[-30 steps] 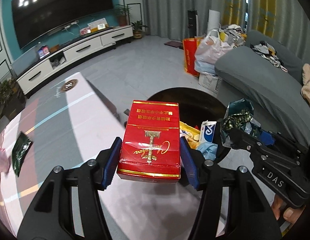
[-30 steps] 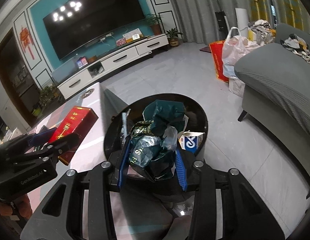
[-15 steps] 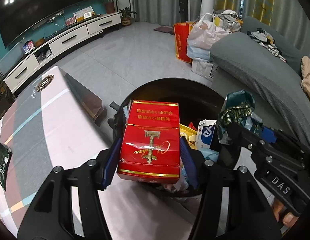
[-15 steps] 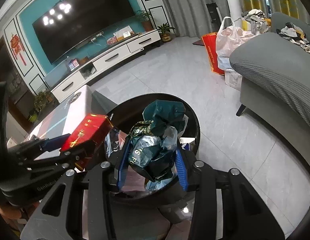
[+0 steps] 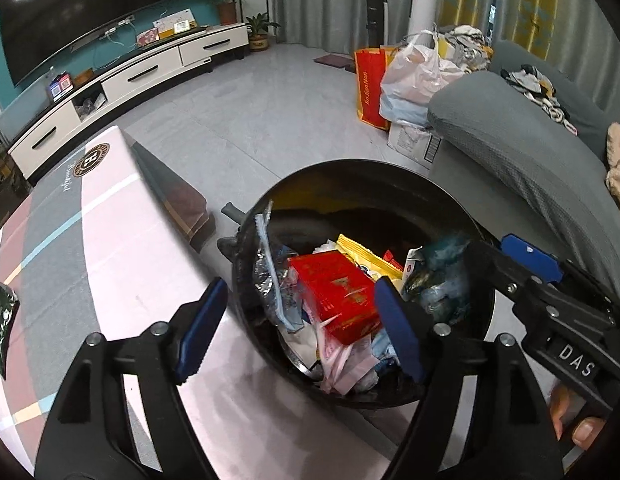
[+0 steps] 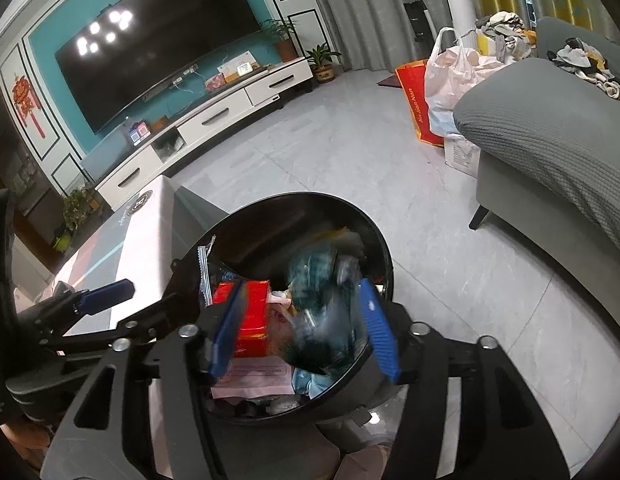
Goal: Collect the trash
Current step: 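Carry both items over the black bin and open both tools to drop them, then move both open tools back over the mat toward the remaining trash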
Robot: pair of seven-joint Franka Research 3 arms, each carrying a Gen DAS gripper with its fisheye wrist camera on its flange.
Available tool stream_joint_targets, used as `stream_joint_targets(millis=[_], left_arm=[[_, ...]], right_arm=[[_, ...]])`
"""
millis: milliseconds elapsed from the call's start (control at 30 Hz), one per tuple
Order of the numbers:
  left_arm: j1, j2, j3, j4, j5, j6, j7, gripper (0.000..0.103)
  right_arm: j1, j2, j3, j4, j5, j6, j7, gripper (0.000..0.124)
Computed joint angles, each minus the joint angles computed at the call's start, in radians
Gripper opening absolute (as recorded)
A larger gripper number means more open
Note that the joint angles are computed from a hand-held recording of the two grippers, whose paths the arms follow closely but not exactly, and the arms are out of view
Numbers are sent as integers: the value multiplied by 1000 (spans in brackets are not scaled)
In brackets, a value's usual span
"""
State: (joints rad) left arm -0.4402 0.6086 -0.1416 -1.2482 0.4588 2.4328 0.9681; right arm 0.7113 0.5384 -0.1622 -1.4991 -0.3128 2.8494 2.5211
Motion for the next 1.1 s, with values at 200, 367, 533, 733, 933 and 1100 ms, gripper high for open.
stream_joint_targets(millis=[200,367,533,733,933,1100], left_arm=[[20,-111,4,-159,19,70,-59,82],[51,-232,-5,-323,35,96,-132,88],[97,-371,-23,-488,19,66,-228,91],[151,-569,-49,-708,47,62,-334,99],[203,-755,-78,-894,63,25,-417,99],[230,-899,-71,-1046,-47,72,-419,100]], right_arm=[[13,-24,-4,-13,-20,-10,9,67],[45,-56,-25,-31,-93,-29,55,76],[60,-93,-9,-38,-185,-94,102,86],[35,-123,68,-32,-217,-159,90,93],[42,-144,110,-23,-258,-173,75,95],[62,-137,131,22,-281,-195,41,95]])
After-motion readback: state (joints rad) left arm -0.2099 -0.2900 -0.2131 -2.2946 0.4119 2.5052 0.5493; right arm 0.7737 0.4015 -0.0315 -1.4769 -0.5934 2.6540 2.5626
